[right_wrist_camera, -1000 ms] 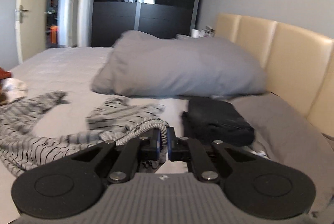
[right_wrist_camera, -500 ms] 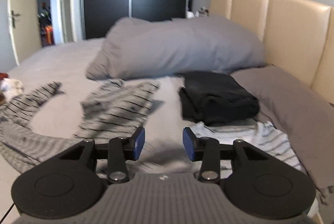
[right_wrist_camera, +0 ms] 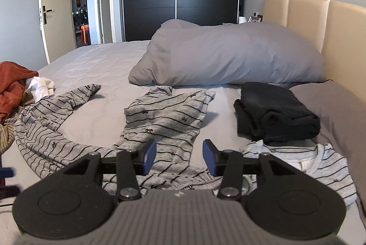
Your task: Fold clothes
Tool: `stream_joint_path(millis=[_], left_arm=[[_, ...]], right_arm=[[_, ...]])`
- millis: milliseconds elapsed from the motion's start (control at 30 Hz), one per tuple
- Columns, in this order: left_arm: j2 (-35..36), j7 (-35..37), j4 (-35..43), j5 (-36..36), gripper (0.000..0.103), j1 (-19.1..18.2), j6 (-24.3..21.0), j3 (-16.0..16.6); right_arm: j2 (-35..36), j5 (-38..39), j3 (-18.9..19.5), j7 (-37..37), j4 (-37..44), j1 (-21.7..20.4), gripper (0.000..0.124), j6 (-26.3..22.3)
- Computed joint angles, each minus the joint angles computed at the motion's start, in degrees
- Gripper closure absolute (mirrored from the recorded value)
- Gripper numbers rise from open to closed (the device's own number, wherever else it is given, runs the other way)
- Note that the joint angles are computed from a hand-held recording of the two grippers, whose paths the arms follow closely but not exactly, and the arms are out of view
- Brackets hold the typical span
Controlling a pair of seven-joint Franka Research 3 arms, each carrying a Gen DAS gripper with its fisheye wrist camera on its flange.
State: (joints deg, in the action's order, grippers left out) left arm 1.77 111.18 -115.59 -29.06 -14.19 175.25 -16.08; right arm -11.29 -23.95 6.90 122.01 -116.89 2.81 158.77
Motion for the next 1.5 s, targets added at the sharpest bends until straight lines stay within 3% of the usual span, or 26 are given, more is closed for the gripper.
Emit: stream_joint_path(millis=[67,133,167,233,300,367,467,533,633,767,833,867,933,1000,1067,1200,1233,1267,1300,1500], left_arm=[[4.6,-6.4,1.4,6.4,0.052,-2.1,5.9,2.2],[8.9,-14.8,3.0,14.5,0.052,-8.3,10.3,9.6],[10.4,-17.8,3.9,17.1,0.052,-9.2,11.1,11.1],[12.9,-18.0,5.6,15.9,0.052,-7.5,11.5,9.6],[14.5,-20.8,6.6,16.9,0.052,-9.3,11.0,12.1],[15.8,-23.6,7.5,17.9,0.052,-11.2,10.3,14.7],[17.6,-27.1,8.6,19.7,0.052,-12.9,9.3,17.4],[17.7,-28.1,8.3,21.5,0.052,-12.8,9.1,17.7],[17.4,-29.9,7.4,22.8,0.052,-10.7,9.7,15.6],[14.7,-30.1,5.5,23.7,0.052,-3.2,7.2,8.1],[12.7,-30.0,4.7,23.5,0.052,0.1,3.7,4.6],[11.0,-28.2,3.6,22.1,0.052,3.3,2.0,1.3],[7.0,-22.3,0.9,16.6,0.052,9.8,-1.4,-5.4],[2.3,-14.3,-2.0,7.7,0.052,12.5,-4.9,-7.8],[-2.8,-8.6,-5.0,1.6,0.052,12.4,-9.1,-6.9],[-10.7,-5.5,-9.3,-0.8,0.052,9.9,-17.8,-2.6],[-12.7,-4.8,-10.3,-1.6,0.052,9.0,-19.7,-1.4],[-14.6,-4.0,-11.1,-2.1,0.052,8.0,-21.8,-0.2],[-16.4,-3.2,-11.8,-2.4,0.052,7.0,-23.9,1.0],[-21.9,2.7,-10.7,-1.6,0.052,0.3,-42.4,8.3]], right_arm=[[0.4,0.9,-0.3,-0.4,0.2,0.2,0.074,0.7],[0.8,1.5,-0.5,-0.4,0.5,0.3,0.072,1.3],[1.0,1.7,-0.5,-0.1,0.6,0.3,0.07,1.7],[1.6,2.1,-0.8,0.4,0.6,0.2,0.069,3.7],[2.3,3.5,-1.2,0.1,0.4,0.4,0.067,5.9],[3.3,9.8,-2.7,-3.5,0.3,2.3,0.065,6.6],[5.0,21.7,-4.4,-9.6,0.7,5.3,0.065,2.9],[5.5,26.4,-4.8,-12.4,0.6,6.2,0.065,0.0],[6.0,31.5,-5.0,-16.6,0.0,7.3,0.065,-3.5],[6.5,36.1,-5.2,-20.3,-0.5,7.9,0.065,-7.3],[6.7,37.2,-5.2,-21.6,-0.7,8.0,0.065,-8.5],[6.9,38.0,-5.2,-22.5,-0.7,8.1,0.065,-8.9],[7.4,41.1,-5.5,-25.6,-0.7,8.4,0.065,-10.3],[8.1,43.5,-5.6,-28.2,-0.7,8.5,0.065,-11.2],[9.2,45.2,-5.6,-30.1,-0.3,8.6,0.065,-12.1],[11.0,47.2,-5.3,-30.3,-0.4,8.6,0.065,-10.2],[11.4,47.6,-5.2,-30.0,-0.5,8.7,0.069,-9.1],[11.8,47.4,-5.1,-29.6,-0.2,8.7,0.089,-8.9],[12.1,47.9,-5.1,-30.0,0.5,8.7,0.099,-9.8],[8.6,46.2,-5.0,-30.4,1.7,8.9,0.101,-13.1]])
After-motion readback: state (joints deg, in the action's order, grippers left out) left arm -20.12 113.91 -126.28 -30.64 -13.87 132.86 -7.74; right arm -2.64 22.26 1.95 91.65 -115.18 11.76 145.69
